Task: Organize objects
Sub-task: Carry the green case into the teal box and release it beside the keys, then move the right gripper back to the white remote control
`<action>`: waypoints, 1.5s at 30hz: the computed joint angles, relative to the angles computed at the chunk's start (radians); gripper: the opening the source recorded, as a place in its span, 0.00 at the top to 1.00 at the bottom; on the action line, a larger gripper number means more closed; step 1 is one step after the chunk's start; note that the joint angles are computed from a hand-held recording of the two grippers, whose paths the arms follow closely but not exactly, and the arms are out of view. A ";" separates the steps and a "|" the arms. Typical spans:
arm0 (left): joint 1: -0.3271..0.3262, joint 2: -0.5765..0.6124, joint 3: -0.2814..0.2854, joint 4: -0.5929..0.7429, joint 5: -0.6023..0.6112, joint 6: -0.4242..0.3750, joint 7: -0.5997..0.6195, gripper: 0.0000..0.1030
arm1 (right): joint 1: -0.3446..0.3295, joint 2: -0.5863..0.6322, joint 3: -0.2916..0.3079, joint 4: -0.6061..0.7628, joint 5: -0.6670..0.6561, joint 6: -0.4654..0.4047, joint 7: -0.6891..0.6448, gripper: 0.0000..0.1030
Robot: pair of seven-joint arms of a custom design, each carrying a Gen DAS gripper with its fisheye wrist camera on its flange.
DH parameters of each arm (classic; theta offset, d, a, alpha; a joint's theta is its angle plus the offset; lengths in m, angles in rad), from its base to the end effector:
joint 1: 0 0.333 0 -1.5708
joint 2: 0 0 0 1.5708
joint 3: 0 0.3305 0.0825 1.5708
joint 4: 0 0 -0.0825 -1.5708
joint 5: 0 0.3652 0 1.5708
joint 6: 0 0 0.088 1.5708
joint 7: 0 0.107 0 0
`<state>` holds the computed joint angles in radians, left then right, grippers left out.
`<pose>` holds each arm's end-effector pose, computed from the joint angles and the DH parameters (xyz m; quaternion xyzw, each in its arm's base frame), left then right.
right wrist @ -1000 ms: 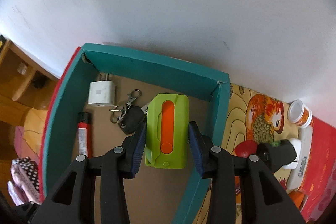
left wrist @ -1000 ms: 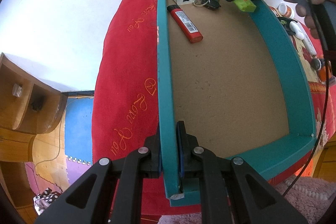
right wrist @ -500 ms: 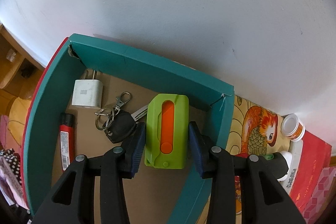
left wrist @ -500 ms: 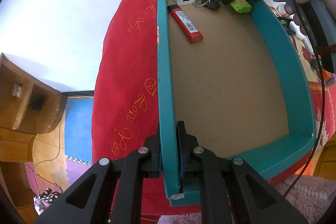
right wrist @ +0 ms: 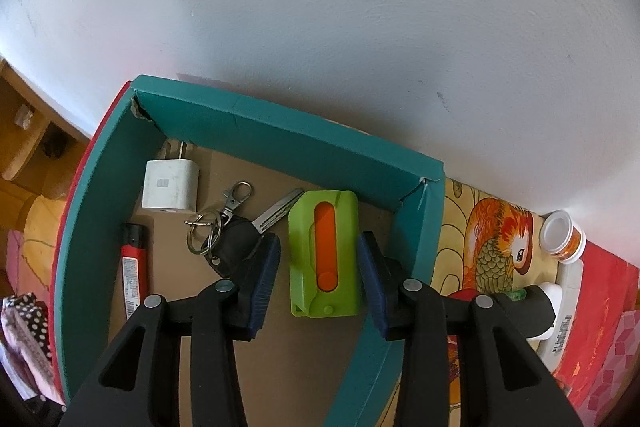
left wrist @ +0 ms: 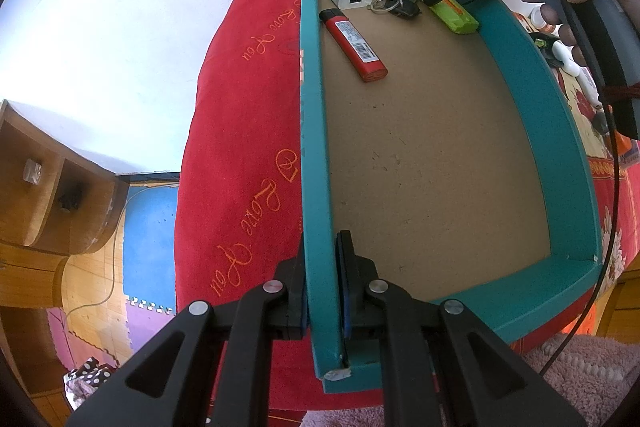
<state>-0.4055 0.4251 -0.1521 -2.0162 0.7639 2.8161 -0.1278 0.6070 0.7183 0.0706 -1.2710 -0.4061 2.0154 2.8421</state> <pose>0.5124 -0.3521 0.3027 -0.8309 0.5013 -0.2257 0.0854 0.5990 0.4344 0.3540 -0.5284 0.8336 -0.1551 0.0439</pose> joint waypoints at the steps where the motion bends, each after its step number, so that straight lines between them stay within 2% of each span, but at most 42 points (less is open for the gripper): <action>1: -0.002 0.000 0.001 -0.001 0.001 0.000 -0.003 0.92 | 0.001 -0.003 0.000 -0.004 0.000 0.003 0.004 0.59; 6: -0.003 -0.001 0.003 -0.002 0.004 0.002 -0.009 0.92 | 0.005 -0.052 0.002 -0.066 -0.016 0.054 0.033 0.51; 11: -0.002 -0.003 0.006 -0.007 0.010 0.011 -0.019 0.92 | 0.003 -0.151 0.018 -0.200 -0.059 0.140 0.117 0.50; 12: -0.003 -0.004 0.007 -0.009 0.012 0.012 -0.023 0.92 | 0.030 -0.154 -0.003 -0.192 -0.053 0.157 0.129 0.50; 16: -0.004 -0.004 0.008 -0.008 0.015 0.011 -0.029 0.92 | 0.030 -0.241 0.016 -0.305 -0.100 0.196 0.194 0.49; 18: -0.005 -0.004 0.007 -0.008 0.016 0.011 -0.031 0.92 | -0.005 -0.295 0.054 -0.389 -0.134 0.223 0.229 0.49; 19: -0.004 -0.004 0.007 -0.008 0.016 0.012 -0.031 0.92 | 0.025 -0.292 0.032 -0.379 -0.125 0.220 0.235 0.49; 28: -0.008 -0.005 0.009 -0.010 0.025 0.010 -0.046 0.92 | 0.036 -0.363 0.062 -0.466 -0.149 0.221 0.339 0.49; 37: -0.011 -0.004 0.011 -0.009 0.033 0.020 -0.073 0.92 | 0.027 -0.509 0.109 -0.716 -0.101 0.252 0.522 0.48; 45: -0.007 0.000 0.006 -0.002 0.022 0.009 -0.060 0.92 | 0.015 -0.565 0.131 -0.839 -0.075 0.305 0.638 0.48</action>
<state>-0.4129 0.4253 -0.1465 -2.0179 0.7860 2.8252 -0.1877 0.6220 0.1537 0.2019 -2.1103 -0.4807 2.3206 3.4797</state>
